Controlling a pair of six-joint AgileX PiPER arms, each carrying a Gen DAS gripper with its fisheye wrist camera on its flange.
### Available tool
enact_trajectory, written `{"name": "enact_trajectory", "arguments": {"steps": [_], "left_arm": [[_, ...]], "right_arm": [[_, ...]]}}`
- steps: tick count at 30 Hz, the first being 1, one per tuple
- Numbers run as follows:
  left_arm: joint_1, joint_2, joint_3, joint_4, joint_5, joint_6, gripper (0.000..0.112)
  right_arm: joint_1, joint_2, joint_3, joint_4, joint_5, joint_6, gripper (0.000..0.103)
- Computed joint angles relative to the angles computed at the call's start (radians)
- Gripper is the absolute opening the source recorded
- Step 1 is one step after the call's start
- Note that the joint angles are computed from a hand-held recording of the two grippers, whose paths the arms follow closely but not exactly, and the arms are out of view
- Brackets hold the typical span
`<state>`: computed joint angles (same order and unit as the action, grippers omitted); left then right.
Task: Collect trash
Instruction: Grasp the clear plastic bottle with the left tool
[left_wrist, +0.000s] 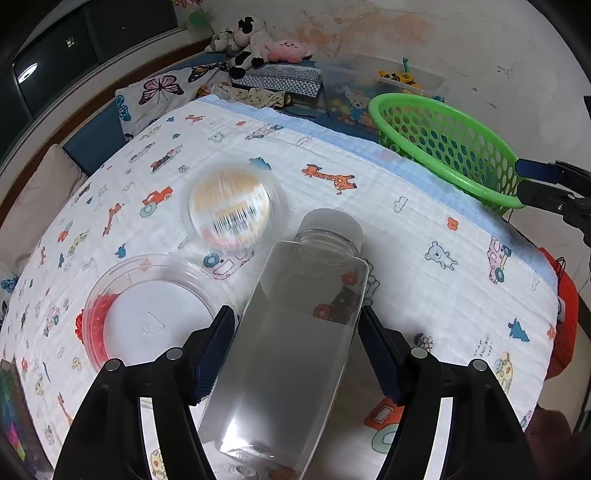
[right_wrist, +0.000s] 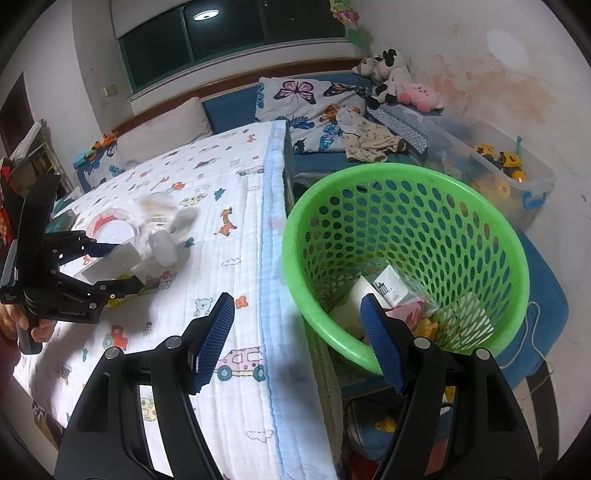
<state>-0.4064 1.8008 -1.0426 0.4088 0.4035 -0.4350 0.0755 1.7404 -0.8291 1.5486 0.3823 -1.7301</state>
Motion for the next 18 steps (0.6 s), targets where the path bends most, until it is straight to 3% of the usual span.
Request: {"name": "enact_trajectory", "arguments": {"steps": [9,18], "left_arm": [[0.014,-0.023,0.031,-0.019,-0.03,-0.015,0.06],[0.03,-0.181,0.173,0.013,-0.098,-0.124,0.059]], "right_arm": [[0.01,0.0,-0.006,-0.009,-0.007,0.014,0.071],[0.051,0.035,-0.066,-0.092,0.006,0.116,0.071]]}}
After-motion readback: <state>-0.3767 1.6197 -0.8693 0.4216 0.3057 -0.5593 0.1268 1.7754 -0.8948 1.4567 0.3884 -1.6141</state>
